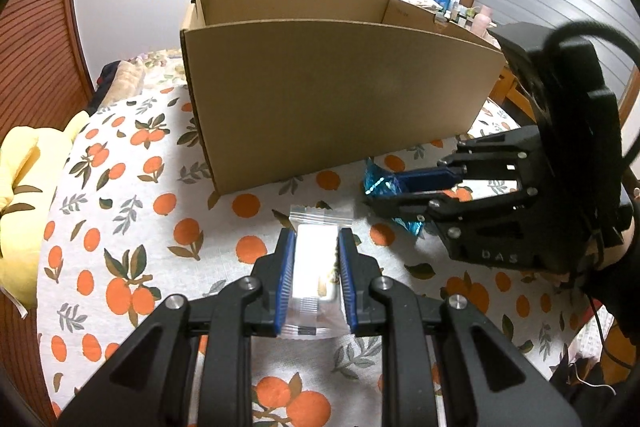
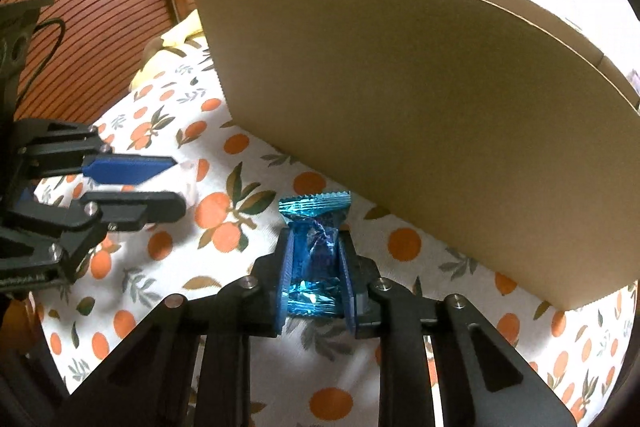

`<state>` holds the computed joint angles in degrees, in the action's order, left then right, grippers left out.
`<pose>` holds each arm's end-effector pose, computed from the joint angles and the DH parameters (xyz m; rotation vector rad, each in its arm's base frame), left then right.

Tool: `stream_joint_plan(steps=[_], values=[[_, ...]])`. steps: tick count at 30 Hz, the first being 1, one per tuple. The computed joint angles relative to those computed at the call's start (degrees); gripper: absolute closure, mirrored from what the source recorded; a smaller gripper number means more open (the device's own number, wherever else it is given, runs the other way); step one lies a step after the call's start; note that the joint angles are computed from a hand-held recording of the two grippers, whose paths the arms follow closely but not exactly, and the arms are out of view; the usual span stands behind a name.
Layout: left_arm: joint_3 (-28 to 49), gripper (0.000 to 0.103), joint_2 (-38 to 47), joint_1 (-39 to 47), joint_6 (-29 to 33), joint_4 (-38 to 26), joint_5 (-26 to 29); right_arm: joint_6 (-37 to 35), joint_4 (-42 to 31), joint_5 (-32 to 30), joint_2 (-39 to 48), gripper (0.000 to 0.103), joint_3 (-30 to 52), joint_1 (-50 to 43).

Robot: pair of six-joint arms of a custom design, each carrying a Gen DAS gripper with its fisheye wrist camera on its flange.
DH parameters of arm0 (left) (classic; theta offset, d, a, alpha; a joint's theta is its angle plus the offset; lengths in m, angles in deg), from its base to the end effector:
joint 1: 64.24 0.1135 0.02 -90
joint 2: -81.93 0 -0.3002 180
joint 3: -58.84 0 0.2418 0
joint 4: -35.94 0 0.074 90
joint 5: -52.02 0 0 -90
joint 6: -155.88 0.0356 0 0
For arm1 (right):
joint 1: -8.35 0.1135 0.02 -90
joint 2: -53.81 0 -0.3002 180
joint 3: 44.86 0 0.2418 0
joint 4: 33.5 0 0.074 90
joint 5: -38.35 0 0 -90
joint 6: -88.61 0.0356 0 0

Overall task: Organize snacks
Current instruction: 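Grasp the clear small packet with the left gripper while the right grasps the blue foil candy, then lift both held snacks and carry them over the open box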

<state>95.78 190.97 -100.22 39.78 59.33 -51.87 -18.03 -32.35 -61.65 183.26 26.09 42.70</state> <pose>0.2186 -0.1481 0.0856 0.0968 2.3973 -0.2155 0.3234 0.2285 0.0473 -1.1723 2.3044 0.3400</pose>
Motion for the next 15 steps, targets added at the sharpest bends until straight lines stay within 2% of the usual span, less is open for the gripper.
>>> stream_joint_plan(steps=[15], values=[[0.3, 0.084, -6.5, -2.3, -0.1, -3.9, -2.6, 2.2, 6.8, -2.7, -8.5, 0.083, -10.0, -0.6]])
